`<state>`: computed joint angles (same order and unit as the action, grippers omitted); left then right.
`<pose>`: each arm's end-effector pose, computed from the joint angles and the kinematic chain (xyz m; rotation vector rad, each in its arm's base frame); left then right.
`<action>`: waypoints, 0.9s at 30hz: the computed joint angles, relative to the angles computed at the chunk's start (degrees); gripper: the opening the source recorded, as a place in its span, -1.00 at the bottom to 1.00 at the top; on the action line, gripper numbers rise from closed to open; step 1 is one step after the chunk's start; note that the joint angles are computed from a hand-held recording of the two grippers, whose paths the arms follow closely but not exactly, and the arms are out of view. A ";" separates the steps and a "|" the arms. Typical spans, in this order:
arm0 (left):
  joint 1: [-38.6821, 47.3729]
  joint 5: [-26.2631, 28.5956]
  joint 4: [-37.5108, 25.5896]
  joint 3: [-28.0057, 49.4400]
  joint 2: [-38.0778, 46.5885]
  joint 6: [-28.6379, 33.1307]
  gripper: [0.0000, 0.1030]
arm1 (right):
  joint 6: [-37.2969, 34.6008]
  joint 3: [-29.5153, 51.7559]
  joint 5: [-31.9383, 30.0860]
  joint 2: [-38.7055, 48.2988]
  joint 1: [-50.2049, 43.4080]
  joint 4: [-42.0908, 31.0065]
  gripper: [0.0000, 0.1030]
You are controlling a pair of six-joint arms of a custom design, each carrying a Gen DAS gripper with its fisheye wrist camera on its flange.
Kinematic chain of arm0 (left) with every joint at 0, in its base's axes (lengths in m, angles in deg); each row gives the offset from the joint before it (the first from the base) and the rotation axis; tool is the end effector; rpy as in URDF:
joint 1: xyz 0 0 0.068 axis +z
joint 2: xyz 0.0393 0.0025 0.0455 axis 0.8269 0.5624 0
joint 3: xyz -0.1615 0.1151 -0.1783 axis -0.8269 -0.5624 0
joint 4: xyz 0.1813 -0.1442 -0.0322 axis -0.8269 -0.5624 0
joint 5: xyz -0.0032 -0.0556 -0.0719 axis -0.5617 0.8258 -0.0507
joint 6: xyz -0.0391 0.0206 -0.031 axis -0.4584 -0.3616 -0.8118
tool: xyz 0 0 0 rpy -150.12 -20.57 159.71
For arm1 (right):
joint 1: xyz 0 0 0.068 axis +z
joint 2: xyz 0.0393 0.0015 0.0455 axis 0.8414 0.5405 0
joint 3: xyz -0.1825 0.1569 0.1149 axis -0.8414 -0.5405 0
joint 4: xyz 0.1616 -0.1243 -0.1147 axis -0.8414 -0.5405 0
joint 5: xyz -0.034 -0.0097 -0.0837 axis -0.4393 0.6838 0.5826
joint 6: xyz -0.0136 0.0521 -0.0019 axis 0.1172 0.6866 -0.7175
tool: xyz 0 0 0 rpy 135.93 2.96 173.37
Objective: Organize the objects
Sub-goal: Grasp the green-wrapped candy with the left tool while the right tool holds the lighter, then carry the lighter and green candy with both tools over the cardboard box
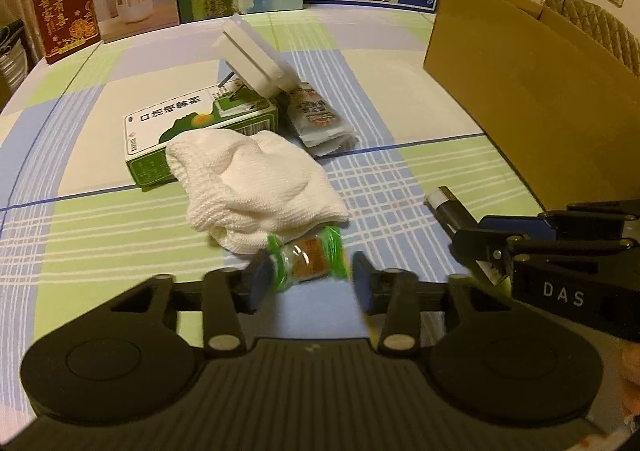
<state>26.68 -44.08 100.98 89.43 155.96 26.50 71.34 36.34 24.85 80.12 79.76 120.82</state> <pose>0.2141 -0.1131 0.0495 0.2328 2.4706 -0.1483 0.2073 0.0880 0.0627 -0.2841 2.4272 0.3255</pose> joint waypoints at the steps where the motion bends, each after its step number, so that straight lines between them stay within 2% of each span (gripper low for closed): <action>1: -0.05 0.01 0.37 -0.19 0.01 -0.17 -0.07 | -0.01 0.06 0.03 0.15 0.07 -0.02 -0.63; 8: 0.03 -0.06 1.36 -0.20 0.61 -0.73 -0.11 | 0.28 0.25 0.43 0.73 0.53 0.16 -0.63; 12: -0.32 -0.67 1.48 -0.36 0.57 1.04 -0.43 | 0.09 0.29 0.53 0.91 0.61 0.32 -0.63; 18: 0.52 1.00 3.05 -1.96 -0.34 3.98 -0.57 | -0.15 0.35 0.23 0.92 0.60 0.35 -0.63; 27: 1.90 3.29 4.26 -2.98 -1.17 4.62 -0.58 | -2.26 0.49 2.97 2.67 2.47 2.67 -0.61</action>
